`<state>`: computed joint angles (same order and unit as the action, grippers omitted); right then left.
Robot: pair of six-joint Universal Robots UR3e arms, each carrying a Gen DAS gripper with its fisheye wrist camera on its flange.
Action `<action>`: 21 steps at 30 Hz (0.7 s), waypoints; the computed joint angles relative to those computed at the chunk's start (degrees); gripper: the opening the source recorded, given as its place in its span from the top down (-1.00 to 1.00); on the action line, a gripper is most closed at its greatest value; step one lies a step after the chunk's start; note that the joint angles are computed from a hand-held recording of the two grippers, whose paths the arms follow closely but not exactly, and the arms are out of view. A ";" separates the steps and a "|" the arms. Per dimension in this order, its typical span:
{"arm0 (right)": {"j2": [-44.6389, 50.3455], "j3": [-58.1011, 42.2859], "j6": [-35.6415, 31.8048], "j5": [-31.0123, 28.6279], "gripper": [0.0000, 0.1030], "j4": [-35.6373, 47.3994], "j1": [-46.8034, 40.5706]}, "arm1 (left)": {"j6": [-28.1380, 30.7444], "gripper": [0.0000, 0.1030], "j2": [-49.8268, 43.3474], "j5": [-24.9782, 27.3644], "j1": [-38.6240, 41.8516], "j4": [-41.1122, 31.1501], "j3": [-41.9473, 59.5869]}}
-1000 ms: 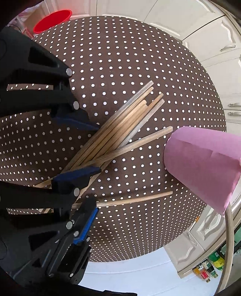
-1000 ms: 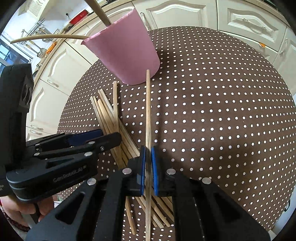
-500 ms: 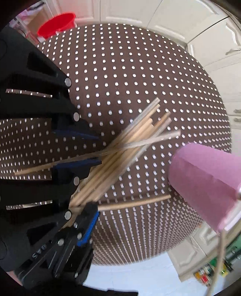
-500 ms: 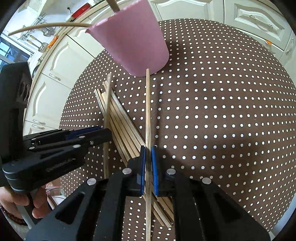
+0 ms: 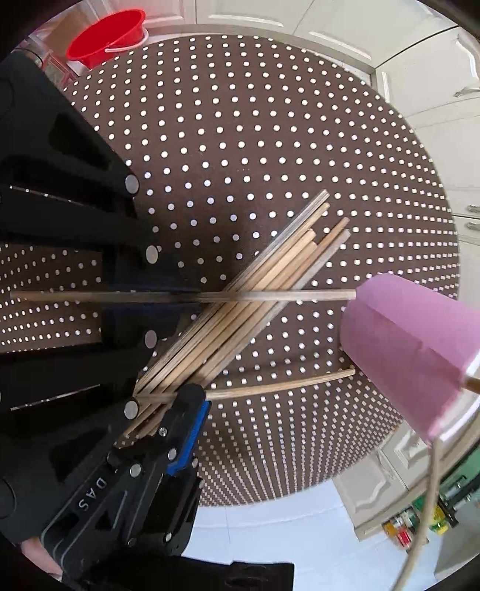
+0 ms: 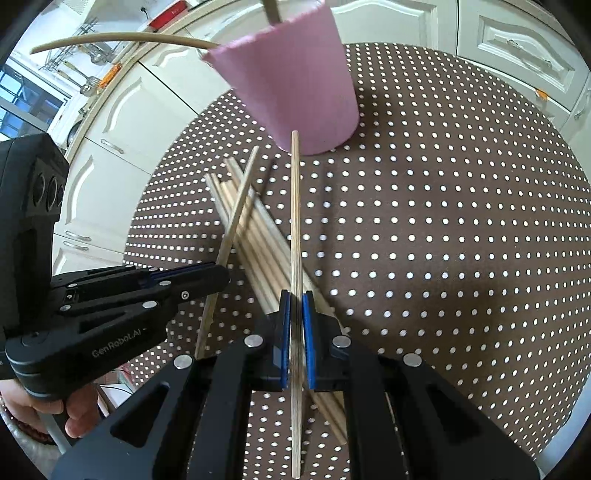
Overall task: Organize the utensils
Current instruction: 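Lift both held sticks upright and carry them over the pink cup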
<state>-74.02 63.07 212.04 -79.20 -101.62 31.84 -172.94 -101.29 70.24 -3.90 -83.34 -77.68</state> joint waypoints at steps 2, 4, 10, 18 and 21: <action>0.05 -1.14 0.77 -0.56 0.89 -0.08 0.76 | 1.77 0.89 2.03 -1.63 1.40 -0.49 -0.39; 0.20 -2.99 1.25 -1.33 0.89 -0.04 1.47 | 3.42 0.89 3.65 -3.49 2.89 -1.28 -0.34; 3.89 -14.69 3.16 -4.45 0.89 3.43 5.21 | 11.26 0.89 9.58 -9.04 8.94 -5.25 -0.38; 9.80 -32.02 3.21 -10.07 0.89 10.32 8.88 | 24.81 0.89 24.45 -18.55 20.02 -16.20 -5.21; 11.68 -37.07 2.92 -12.20 0.90 12.63 9.91 | 26.40 0.89 25.57 -21.26 21.42 -18.71 -2.54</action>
<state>-62.34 26.00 214.96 -91.40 -88.99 41.75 -146.54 -75.72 48.99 17.53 -102.05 -80.22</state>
